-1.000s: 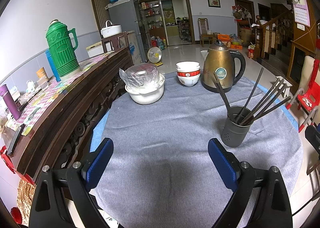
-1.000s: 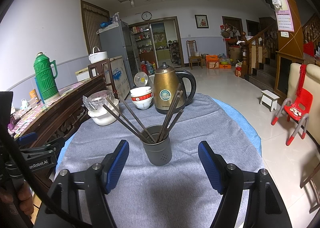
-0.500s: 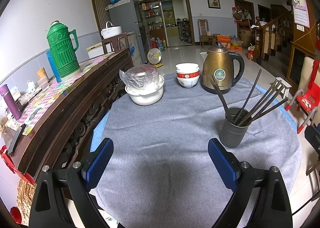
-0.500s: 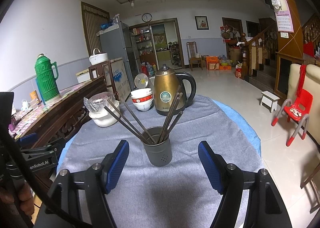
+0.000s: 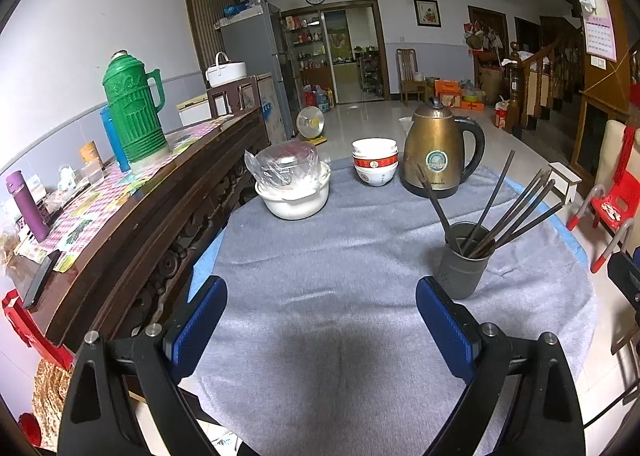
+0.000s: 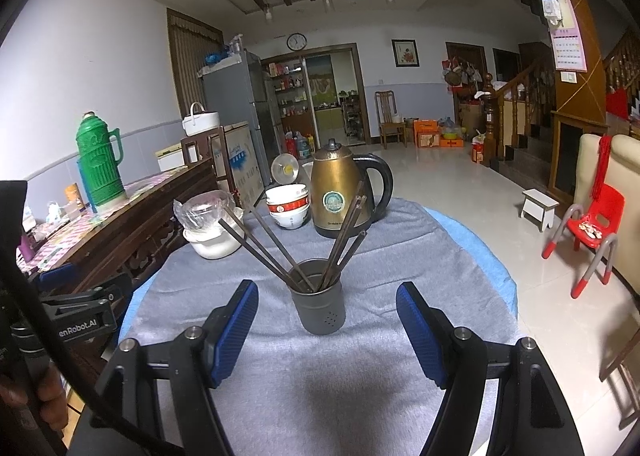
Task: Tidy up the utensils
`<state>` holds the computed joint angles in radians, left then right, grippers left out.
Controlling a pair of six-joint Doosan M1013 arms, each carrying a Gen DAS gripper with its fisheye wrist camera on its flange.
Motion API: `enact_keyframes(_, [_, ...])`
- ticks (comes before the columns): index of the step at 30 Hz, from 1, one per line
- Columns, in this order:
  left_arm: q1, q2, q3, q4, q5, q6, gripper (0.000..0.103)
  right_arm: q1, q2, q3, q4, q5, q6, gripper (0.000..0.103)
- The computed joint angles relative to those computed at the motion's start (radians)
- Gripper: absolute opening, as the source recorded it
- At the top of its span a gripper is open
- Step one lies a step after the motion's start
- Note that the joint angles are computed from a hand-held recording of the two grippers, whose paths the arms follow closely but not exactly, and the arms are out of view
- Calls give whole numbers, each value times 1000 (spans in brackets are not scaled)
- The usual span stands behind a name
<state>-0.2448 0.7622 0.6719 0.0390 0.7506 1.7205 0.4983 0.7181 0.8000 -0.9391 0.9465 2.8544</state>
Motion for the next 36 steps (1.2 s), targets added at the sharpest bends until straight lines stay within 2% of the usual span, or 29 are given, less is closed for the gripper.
enact_keyframes(18, [9, -48, 69, -38, -64, 19, 95, 23, -21, 20, -61, 10, 26, 75])
enact_keyframes(26, [10, -45, 63, -39, -61, 21, 95, 25, -13, 4, -55, 18, 13, 75])
enact_keyframes(36, [11, -5, -15, -57, -18, 35, 95, 19, 4, -34, -31, 33, -25, 75])
